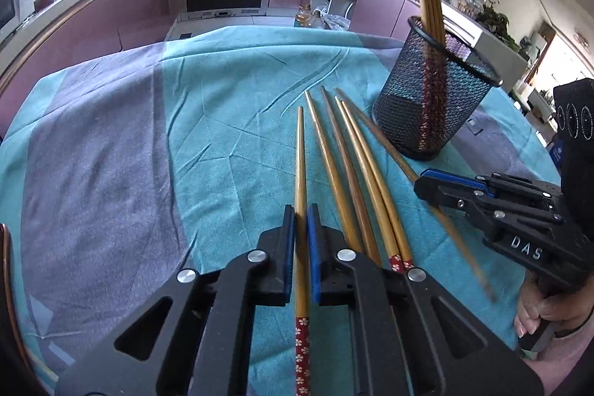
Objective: Organize utensils
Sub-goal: 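Grasp a third chopstick with the left gripper while the right gripper grasps one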
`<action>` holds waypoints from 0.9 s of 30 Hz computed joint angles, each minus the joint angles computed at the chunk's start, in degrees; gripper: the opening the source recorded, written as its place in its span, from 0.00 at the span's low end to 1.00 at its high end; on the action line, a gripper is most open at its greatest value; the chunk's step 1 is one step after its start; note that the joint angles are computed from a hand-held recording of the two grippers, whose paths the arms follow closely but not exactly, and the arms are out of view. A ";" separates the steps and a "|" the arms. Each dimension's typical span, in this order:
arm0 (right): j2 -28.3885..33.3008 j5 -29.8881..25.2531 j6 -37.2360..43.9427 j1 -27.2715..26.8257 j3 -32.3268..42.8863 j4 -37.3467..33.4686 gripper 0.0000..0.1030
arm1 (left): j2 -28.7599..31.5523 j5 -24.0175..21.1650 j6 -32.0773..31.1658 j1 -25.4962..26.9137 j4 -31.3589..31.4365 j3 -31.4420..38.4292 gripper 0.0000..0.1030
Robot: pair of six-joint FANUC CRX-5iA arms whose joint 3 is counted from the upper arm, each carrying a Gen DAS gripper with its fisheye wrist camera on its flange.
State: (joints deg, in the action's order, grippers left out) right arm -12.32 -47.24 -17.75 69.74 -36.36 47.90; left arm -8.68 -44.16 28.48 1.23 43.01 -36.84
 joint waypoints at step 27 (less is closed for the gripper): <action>2.97 4.43 13.37 -3.08 4.28 -7.89 0.07 | 5.63 -8.39 -3.59 0.65 1.77 3.35 0.08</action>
State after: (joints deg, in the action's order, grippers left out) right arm -9.35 -42.82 -4.38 66.66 -32.07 40.01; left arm -3.04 -52.54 24.89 1.87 44.78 -33.49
